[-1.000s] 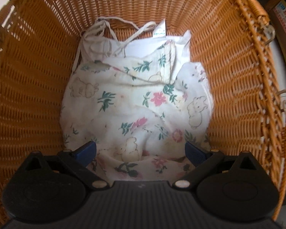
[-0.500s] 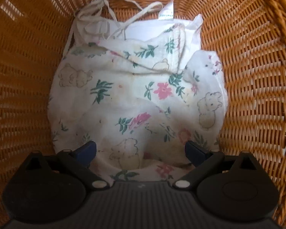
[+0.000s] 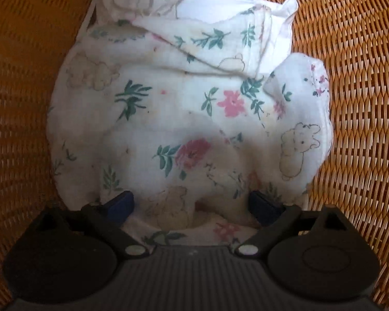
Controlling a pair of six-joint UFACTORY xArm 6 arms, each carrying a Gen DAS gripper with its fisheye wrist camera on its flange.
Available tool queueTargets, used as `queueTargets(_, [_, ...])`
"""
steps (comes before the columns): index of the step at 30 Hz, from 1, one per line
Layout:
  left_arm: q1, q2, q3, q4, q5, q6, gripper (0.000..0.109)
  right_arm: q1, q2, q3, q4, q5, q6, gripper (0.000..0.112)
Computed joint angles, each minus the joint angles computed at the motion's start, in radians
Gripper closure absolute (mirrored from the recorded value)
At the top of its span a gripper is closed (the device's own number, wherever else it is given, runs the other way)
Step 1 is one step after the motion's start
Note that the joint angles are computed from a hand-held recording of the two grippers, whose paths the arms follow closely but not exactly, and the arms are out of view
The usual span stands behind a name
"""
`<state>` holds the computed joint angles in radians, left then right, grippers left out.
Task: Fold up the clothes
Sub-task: 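Lower the right tool into the basket onto the white floral cloth, then close the right tool on the floral cloth and lift it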
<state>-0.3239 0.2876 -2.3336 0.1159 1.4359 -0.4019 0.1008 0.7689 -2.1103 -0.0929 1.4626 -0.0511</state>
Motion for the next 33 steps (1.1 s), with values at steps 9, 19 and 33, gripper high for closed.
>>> queueTargets(9, [-0.005, -0.001, 0.001, 0.005, 0.003, 0.016, 0.006, 0.011, 0.002, -0.005, -0.022, 0.013, -0.024, 0.056])
queueTargets(19, [0.006, -0.032, 0.031, 0.001, -0.007, -0.008, 0.006, -0.020, -0.029, -0.028, 0.024, 0.056, 0.027, 0.090])
queueTargets(33, [0.003, -0.071, -0.003, 0.021, 0.012, -0.054, 0.006, -0.026, -0.181, -0.014, 0.071, 0.056, 0.002, 0.094])
